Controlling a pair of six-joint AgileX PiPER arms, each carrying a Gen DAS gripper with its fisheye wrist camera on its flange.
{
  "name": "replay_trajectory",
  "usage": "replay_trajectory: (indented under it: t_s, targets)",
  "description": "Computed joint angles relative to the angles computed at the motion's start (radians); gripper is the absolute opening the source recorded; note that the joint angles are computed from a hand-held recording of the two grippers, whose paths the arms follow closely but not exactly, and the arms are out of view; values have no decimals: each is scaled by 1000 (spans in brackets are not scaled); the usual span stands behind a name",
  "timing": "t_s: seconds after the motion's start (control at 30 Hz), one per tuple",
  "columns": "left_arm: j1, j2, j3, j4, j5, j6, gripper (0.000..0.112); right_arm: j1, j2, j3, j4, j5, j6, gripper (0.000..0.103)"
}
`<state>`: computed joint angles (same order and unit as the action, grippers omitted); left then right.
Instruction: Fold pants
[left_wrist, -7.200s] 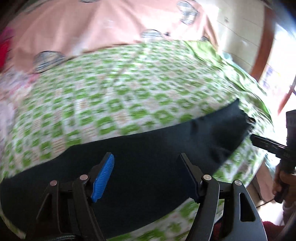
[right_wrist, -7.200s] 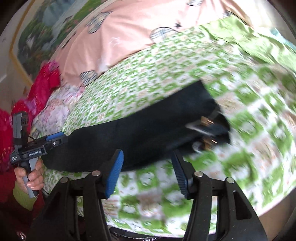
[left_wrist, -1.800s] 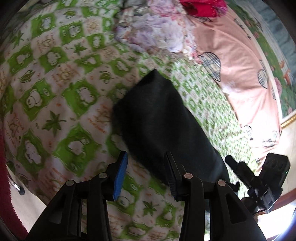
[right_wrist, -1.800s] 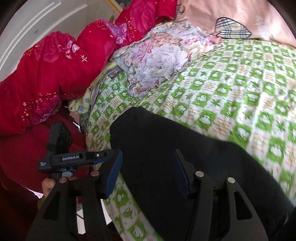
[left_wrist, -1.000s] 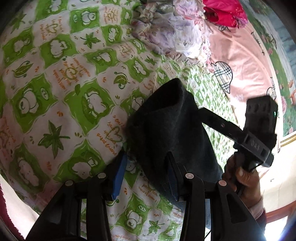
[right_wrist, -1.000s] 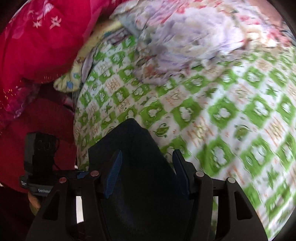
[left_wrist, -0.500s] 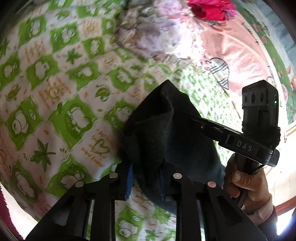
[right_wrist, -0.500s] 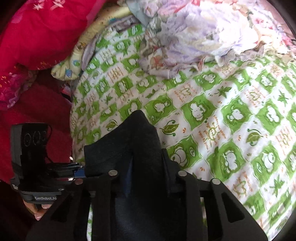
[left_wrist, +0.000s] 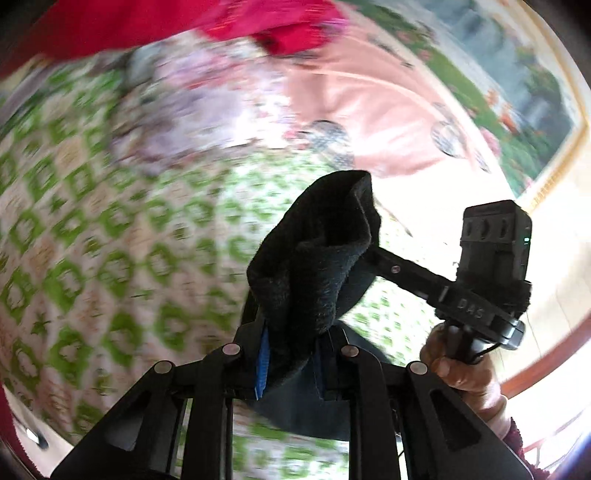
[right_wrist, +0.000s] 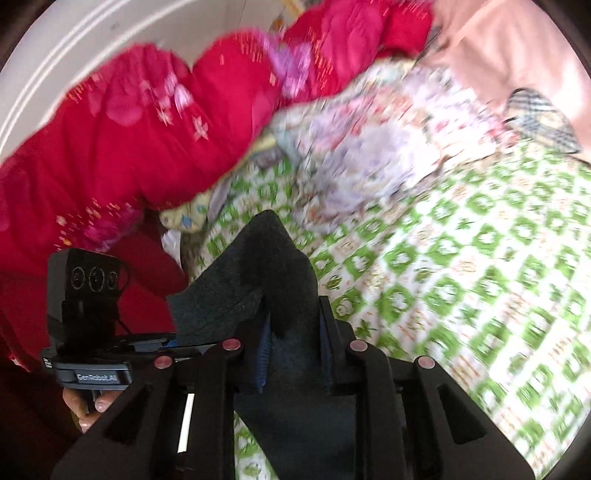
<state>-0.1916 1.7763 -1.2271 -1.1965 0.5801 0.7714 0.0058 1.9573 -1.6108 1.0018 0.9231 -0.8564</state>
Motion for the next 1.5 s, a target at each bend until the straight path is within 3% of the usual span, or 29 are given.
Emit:
replay_trajectory:
  t_s: [0.3,0.6,1.17,1.3,1.5]
  targets:
    - [-238,-35,-48,56,-32,-11,19,-279,-274,421,233,13,-297,22]
    - [-463,51,-169,313,-81,-240,19,-535,-341,671,378,107,-495,21]
    - [-701,229,-335,662,-69,-484,19,-897,-322,865,361,256,-680,17]
    - [-728,284,-374,744,-64,-550,19,-949,-315,889,347,253,-701,17]
    - [-739,315,-387,730,-51,-508,20,-1008,-349,946,331,223,-709,17]
